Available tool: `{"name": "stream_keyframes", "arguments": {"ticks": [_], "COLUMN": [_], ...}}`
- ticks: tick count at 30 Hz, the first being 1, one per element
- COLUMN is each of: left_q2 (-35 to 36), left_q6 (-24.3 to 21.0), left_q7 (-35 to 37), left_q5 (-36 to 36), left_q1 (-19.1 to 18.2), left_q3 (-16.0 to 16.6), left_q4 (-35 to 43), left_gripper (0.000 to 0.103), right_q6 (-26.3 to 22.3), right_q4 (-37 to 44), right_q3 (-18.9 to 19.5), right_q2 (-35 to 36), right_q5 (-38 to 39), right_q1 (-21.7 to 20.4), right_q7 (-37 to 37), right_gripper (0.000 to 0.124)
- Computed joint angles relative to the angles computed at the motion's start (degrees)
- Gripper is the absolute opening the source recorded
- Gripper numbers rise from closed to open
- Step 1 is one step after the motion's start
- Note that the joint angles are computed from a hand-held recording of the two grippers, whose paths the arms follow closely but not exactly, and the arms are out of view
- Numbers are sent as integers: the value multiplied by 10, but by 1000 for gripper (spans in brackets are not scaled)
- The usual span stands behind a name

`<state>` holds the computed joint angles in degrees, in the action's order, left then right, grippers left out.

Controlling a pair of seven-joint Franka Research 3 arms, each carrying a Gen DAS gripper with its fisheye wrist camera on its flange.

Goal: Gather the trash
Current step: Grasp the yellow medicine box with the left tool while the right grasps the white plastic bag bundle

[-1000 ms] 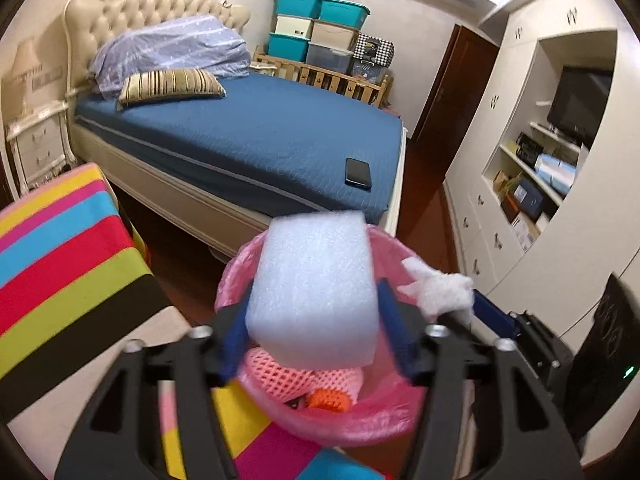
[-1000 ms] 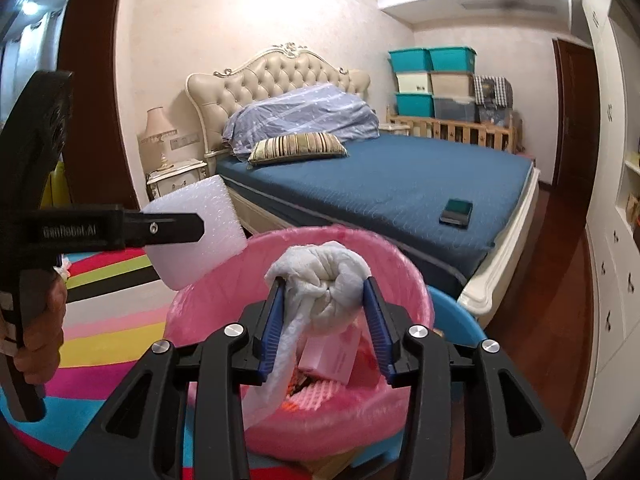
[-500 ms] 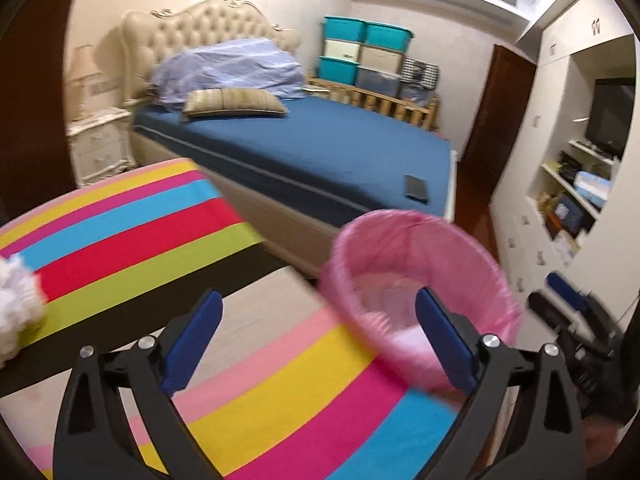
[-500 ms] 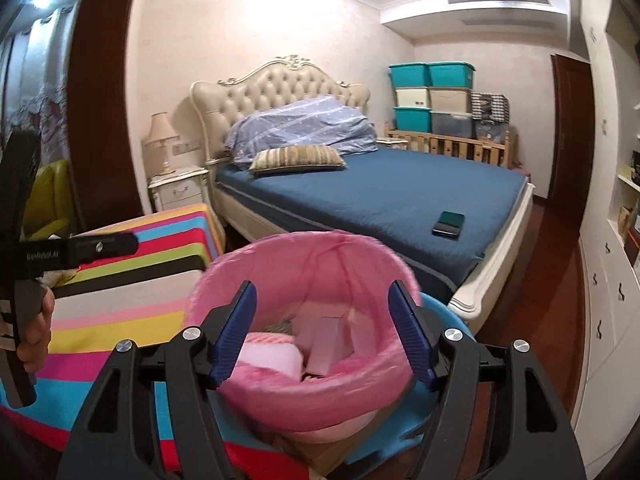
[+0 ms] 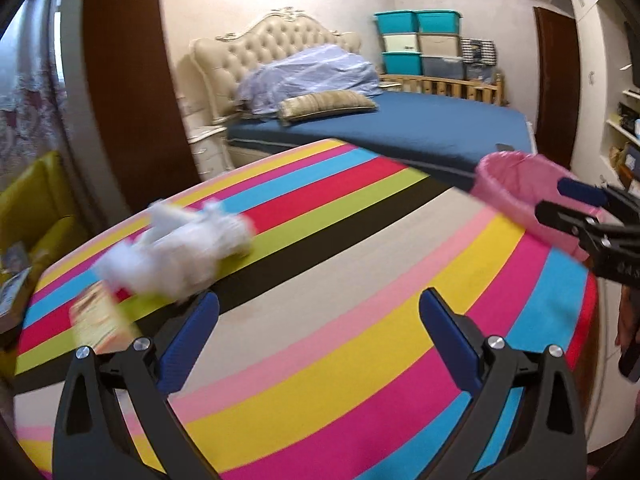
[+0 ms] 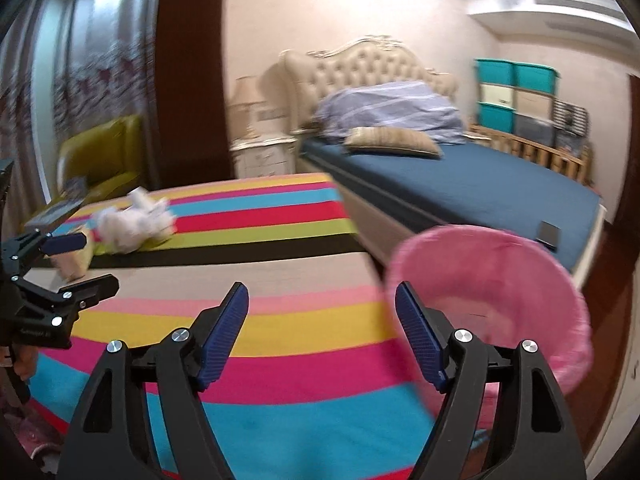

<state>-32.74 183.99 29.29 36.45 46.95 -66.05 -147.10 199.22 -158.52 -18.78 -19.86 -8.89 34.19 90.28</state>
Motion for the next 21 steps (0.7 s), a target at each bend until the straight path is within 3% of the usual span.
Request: {"name": "stream_keyframes", "arguments": {"ticks": [3,6,12,15,21], "left_q2": [-38,-75,-67,-38,83], "left_q6": [-3,-39,-68,-87,-181], "left_q7": [-1,-18,-64,-85,-119], "left_q5": [-6,-9,-6,14,74], "left_q1": [-66,-111,-150,-116,-25], "left_q3": [71,118,218,212,158], "left_q4": [-60,-105,-139,-112,-4], "left_gripper": [97,97,97,98,98], "right_q6": [-7,-2,-1,-6,-24], "right_q4": [8,19,37,48,64], "right_q3": [45,105,145,161,155], "right_q2": [12,30,48,57,68], "right_q5": [16,45,59,63,56], "right_q1": [1,-16,-13,-17,-3], "right_q7": [0,-5,6,2,3], "right_gripper": [72,72,72,72,72]}}
